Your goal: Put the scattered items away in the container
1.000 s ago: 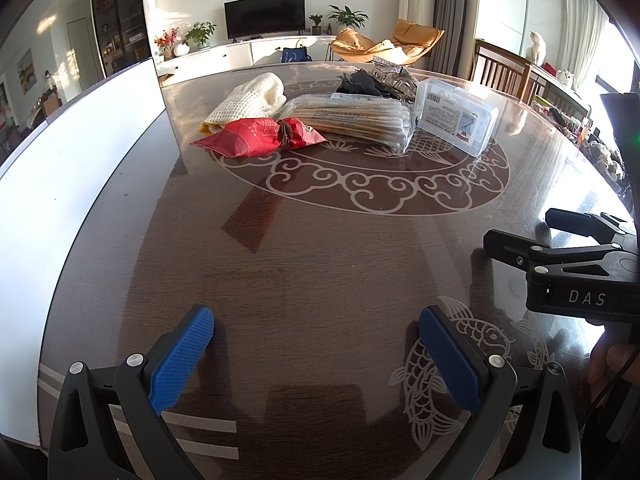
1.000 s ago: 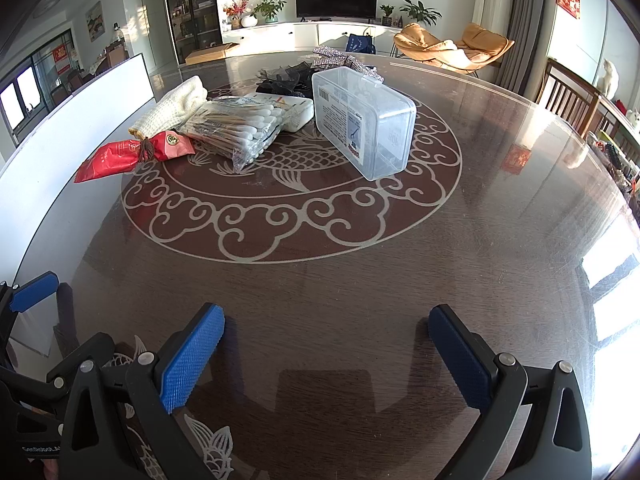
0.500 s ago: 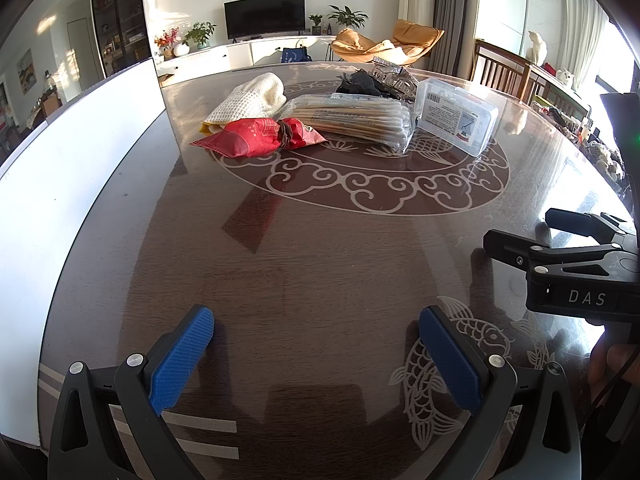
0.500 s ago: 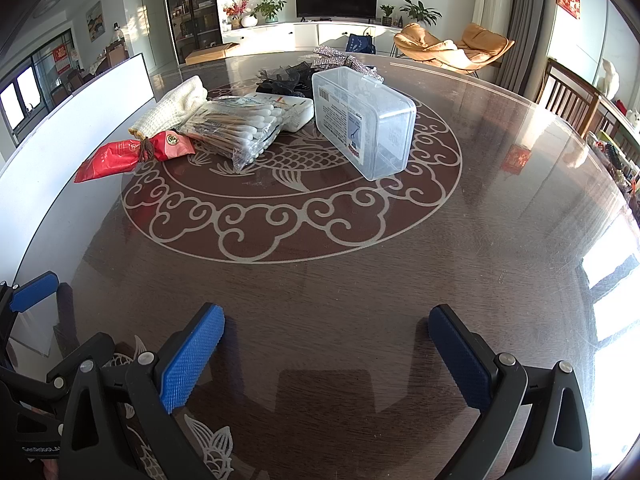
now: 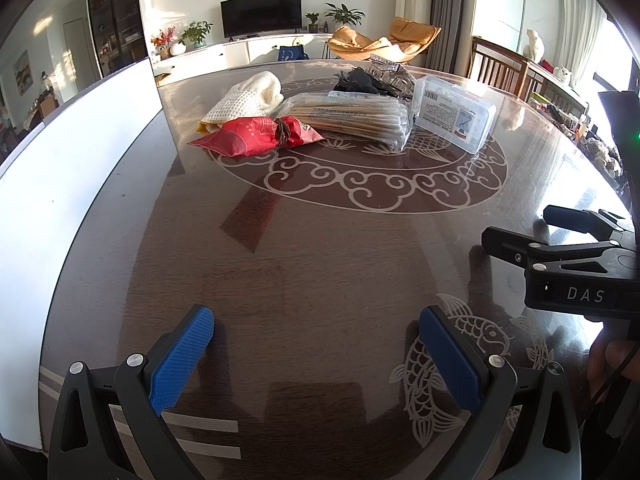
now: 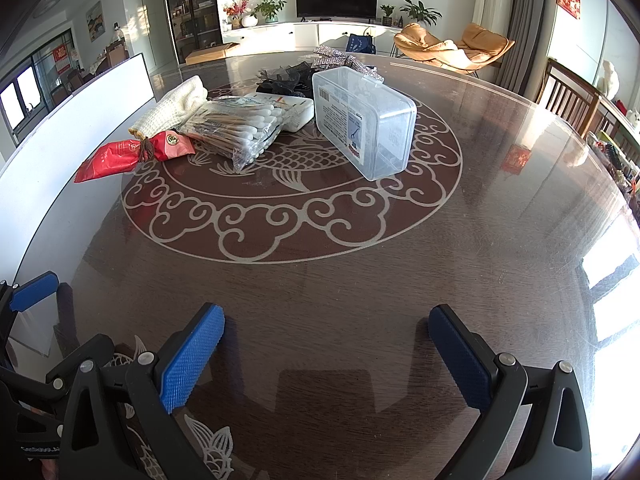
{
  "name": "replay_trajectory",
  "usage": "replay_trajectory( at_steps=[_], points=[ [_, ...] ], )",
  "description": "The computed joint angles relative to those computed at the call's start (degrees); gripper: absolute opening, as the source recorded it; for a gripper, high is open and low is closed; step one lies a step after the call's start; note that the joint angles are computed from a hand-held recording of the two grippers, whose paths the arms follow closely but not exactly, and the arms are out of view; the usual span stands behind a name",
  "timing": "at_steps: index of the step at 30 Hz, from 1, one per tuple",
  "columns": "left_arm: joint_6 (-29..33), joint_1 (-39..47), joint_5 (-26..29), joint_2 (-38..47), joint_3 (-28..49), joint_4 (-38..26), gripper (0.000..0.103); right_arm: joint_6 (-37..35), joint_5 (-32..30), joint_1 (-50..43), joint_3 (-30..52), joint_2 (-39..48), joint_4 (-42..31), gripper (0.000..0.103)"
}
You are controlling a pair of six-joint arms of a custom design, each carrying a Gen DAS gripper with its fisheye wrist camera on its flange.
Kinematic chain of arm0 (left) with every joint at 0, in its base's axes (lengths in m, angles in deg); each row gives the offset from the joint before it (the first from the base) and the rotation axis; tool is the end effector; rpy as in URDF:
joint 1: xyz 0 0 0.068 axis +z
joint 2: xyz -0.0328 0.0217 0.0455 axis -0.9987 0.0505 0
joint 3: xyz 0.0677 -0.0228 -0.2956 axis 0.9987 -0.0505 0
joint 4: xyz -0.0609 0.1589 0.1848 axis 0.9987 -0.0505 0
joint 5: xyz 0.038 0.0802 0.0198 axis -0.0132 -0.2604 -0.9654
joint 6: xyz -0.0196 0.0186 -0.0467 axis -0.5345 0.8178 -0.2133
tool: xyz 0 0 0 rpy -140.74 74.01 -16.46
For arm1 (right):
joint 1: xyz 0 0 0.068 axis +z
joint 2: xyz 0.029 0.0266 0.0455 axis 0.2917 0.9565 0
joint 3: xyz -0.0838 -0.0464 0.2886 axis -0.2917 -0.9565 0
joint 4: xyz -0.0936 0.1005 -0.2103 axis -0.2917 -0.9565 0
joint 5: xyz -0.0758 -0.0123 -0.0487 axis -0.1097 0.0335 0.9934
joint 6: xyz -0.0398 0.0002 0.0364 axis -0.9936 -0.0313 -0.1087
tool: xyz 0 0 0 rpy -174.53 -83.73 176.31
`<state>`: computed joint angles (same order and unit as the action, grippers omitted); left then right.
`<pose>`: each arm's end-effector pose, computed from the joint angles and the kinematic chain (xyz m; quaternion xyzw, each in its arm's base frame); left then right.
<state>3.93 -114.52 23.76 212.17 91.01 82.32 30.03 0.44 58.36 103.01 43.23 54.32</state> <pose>0.3011 -0.1482 0.0365 0.0704 0.9441 -0.0242 0.3210 0.2672 0.2200 0.0683 -0.0631 0.9499 0.0184 0.3055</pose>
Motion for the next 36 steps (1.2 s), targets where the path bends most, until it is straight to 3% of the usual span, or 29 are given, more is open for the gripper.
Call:
replay_trajectory(
  at_steps=[4, 10, 14, 19, 22, 25, 29, 34, 35, 36],
  points=[
    [3.55, 2.19, 3.40, -1.33, 0.10, -3.25, 0.103, 0.01, 0.01, 0.01, 0.03, 0.02, -0.01, 0.102],
    [3.73, 6.07, 3.64, -1.58, -1.38, -1.88, 0.103, -0.26, -0.13, -0.08, -0.15, -0.03, 0.21, 0.102],
    [4.75, 8.60, 5.00, -1.47, 1.81, -6.40, 0.103, -0.88, -0.44, -0.09, -0.04, 0.16, 0.49, 0.102],
    [5.80, 15.21, 19.04, -4.92, 4.21, -8.46, 0.103, -2.04, -1.08, -0.05, -0.01, 0.33, 1.00, 0.102],
    [14.18, 13.95, 14.40, -6.19, 10.94, -14.37, 0.103, -2.47, -1.31, -0.05, 0.19, 0.49, 1.09, 0.102],
    [21.62, 14.05, 15.44, -0.38, 24.57, -25.31, 0.103, -2.68, -1.56, -0.18, 0.16, 0.55, 1.40, 0.102],
    [23.16, 14.21, 15.16, 9.40, 40.63, -36.37, 0.103, -2.95, -2.65, -0.51, -1.70, -0.17, 4.30, 0.102],
    [22.47, 13.65, 15.30, 14.40, 48.54, -42.31, 0.103, -3.26, -3.92, -0.85, -3.68, -1.08, 7.29, 0.102],
    [21.88, 13.60, 15.41, 15.05, 49.49, -43.52, 0.096, -3.30, -4.14, -0.94, -3.94, -1.20, 7.62, 0.102],
    [21.48, 13.49, 15.32, 15.21, 49.52, -43.76, 0.080, -3.27, -4.30, -1.01, -4.13, -1.27, 7.90, 0.102]
  ],
)
